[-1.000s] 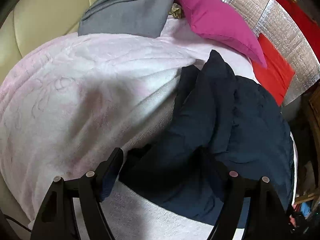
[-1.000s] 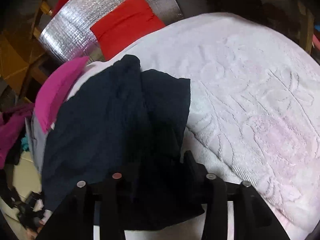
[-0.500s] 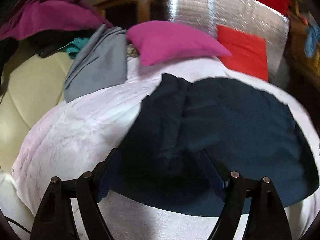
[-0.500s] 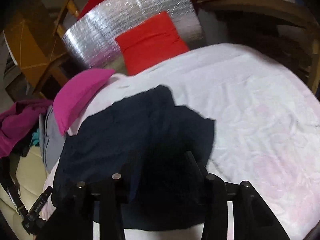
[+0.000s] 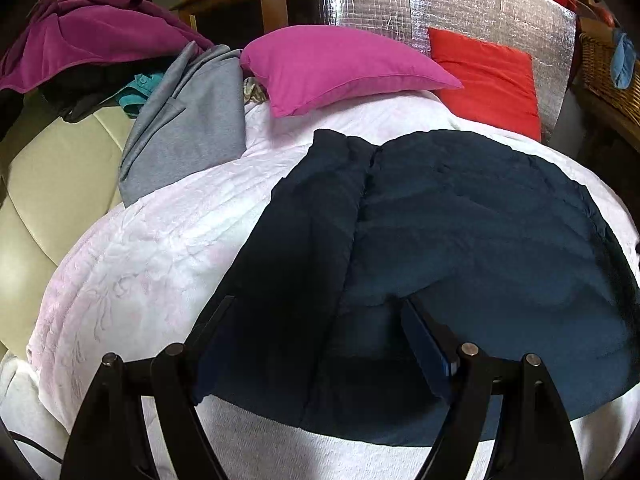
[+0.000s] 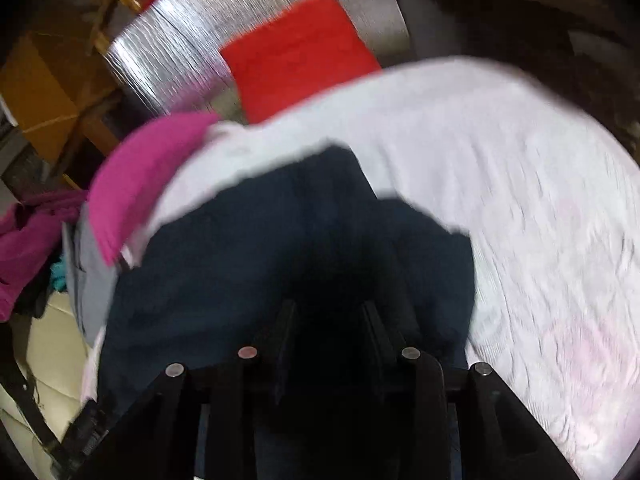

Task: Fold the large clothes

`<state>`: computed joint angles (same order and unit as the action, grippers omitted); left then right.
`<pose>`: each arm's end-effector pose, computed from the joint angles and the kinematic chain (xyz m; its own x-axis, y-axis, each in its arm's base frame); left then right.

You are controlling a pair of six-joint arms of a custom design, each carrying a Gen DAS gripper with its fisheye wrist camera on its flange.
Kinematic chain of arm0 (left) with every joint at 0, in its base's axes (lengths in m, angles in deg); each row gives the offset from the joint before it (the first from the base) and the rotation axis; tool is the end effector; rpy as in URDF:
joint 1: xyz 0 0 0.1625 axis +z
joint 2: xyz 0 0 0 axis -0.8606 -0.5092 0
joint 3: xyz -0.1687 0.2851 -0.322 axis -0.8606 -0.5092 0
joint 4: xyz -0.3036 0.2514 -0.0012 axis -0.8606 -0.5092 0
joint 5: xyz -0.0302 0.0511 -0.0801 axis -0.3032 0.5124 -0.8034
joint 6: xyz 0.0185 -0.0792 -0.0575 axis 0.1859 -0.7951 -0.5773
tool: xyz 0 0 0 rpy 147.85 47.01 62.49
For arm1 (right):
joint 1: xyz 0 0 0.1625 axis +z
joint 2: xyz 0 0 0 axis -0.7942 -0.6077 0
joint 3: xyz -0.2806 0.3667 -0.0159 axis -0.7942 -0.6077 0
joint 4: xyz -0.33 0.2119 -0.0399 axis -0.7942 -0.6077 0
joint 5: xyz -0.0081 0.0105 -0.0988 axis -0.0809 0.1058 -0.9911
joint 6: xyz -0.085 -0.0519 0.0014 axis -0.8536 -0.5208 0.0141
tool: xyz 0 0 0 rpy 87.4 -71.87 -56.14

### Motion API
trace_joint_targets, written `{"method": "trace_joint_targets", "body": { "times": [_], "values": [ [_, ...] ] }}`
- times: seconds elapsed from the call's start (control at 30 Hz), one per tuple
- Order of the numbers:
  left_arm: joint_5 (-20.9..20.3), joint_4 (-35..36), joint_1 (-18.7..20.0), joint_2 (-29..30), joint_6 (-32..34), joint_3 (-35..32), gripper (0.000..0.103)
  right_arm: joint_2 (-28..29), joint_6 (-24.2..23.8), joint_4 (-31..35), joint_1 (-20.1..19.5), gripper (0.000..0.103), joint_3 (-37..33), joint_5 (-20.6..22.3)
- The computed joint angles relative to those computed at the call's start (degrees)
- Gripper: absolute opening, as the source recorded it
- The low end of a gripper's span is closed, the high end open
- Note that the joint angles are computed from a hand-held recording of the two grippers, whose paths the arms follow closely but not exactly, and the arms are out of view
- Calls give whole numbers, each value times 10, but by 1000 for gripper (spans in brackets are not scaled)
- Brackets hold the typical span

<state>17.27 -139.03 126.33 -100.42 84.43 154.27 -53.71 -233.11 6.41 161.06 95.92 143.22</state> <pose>-0.0662 -0.6284 0.2264 -0.5921 0.4743 -0.6515 0.7462 0.6279 -0.2210 0.2055 -0.4643 0.1393 -0.7104 0.6831 0.1694 0.1204 0.3552 -0.9270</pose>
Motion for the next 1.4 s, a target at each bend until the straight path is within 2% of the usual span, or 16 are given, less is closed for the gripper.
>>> {"method": "trace_joint_targets", "body": {
  "times": [0.13,0.23,0.3,0.37,0.5,0.57,0.67,0.77,0.9,1.0,1.07,1.13,1.23,1.27,1.33,1.4],
  "values": [
    [-6,-5,1,2,7,-1,82,20,11,52,-24,36,-48,-8],
    [-9,-12,1,2,15,0,82,43,65,117,-61,35,-80,-16],
    [-14,-14,2,1,19,2,82,33,67,102,-86,35,-61,-52],
    [-18,-20,1,0,24,5,82,31,55,84,-89,35,-54,-52],
    [-23,-21,0,-3,24,9,82,43,70,124,-70,35,-71,-29],
    [-23,-27,-2,-4,28,12,82,35,54,97,-56,45,-53,-25],
    [-24,-28,-2,-6,28,15,82,13,17,9,-23,58,3,-11],
    [-25,-30,-3,-8,28,17,82,16,4,-20,10,58,30,1],
    [-22,-29,-3,-9,29,18,82,35,14,-21,40,58,45,4],
    [-11,-15,-3,-6,23,13,82,57,30,1,31,58,41,-19],
    [1,21,0,-1,9,2,82,74,1,-1,22,58,33,-8],
    [-7,49,7,-1,-4,-8,83,76,-8,1,18,58,31,-8],
    [-19,91,14,-7,-29,-24,83,54,19,1,17,58,48,-39],
    [-26,108,16,-12,-46,-29,83,34,14,-31,18,58,73,-65],
    [-55,141,23,-24,-76,-39,83,11,12,-87,29,59,113,-90],
    [-92,186,36,-40,-122,-53,83,-3,28,-124,35,69,145,-114]
  ]
}}
